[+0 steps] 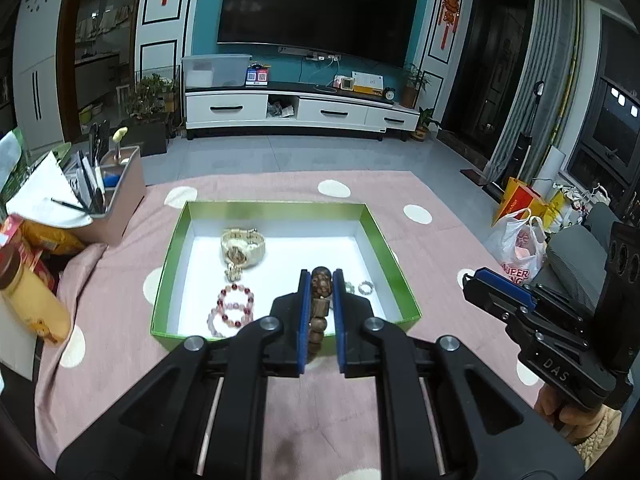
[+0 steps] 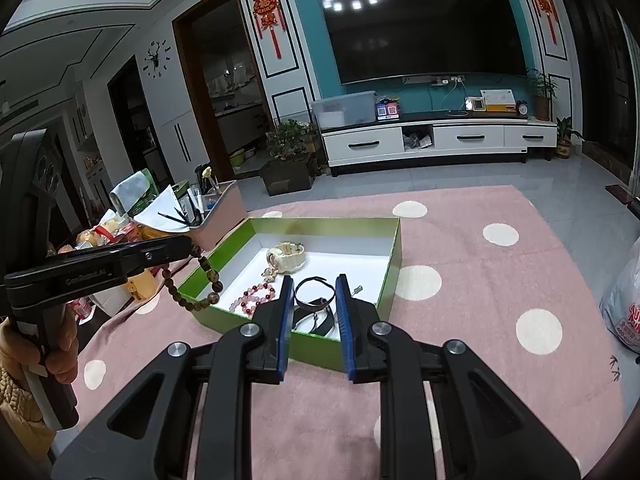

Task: Organize jewelry
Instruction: 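Lift and carry the bead bracelet and hair tie with both tools over the box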

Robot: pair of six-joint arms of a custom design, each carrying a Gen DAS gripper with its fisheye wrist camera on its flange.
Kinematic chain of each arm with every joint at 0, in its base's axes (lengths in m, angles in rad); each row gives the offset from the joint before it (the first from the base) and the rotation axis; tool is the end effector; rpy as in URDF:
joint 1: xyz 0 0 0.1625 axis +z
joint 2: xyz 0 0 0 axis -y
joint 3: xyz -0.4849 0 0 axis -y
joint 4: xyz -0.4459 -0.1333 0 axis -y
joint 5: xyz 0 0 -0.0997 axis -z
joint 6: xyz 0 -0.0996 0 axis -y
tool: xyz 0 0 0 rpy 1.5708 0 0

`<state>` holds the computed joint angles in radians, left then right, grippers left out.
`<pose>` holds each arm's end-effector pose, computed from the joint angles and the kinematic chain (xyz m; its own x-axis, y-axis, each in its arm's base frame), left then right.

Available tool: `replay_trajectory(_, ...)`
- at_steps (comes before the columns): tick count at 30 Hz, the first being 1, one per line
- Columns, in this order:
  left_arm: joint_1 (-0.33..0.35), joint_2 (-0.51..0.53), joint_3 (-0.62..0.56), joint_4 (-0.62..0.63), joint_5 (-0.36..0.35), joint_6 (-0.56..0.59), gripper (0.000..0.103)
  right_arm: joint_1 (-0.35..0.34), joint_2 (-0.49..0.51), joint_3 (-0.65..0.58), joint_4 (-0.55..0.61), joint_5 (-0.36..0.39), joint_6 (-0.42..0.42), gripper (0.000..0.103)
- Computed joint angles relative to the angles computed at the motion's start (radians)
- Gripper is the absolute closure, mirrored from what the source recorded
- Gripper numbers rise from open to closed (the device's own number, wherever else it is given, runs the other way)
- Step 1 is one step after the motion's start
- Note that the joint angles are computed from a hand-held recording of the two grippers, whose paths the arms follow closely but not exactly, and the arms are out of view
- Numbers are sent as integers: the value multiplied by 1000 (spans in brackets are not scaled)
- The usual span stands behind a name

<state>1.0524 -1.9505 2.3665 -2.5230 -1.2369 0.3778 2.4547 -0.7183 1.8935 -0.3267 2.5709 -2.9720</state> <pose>-0.0352 -0.3966 0.4027 -0.6828 0.5754 -0.4503 0.7292 0.5750 -0.3709 0.4162 -0.2773 -0.0361 -0.8596 0.0163 0.5107 -0.4414 0.4799 -0.7582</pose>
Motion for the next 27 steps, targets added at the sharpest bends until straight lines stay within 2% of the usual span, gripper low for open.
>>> replay_trajectory(8, -1, 99, -21, -76, 38, 16, 93, -35, -17, -4, -17, -10, -49, 82)
replay_trajectory(22, 45, 273, -78, -141, 55, -7, 93, -95, -12, -45, -1, -30, -107, 82)
replay_trajectory(27, 66, 331, -95, -157, 70, -16, 93, -128, 6, -70, 24, -54, -101, 82)
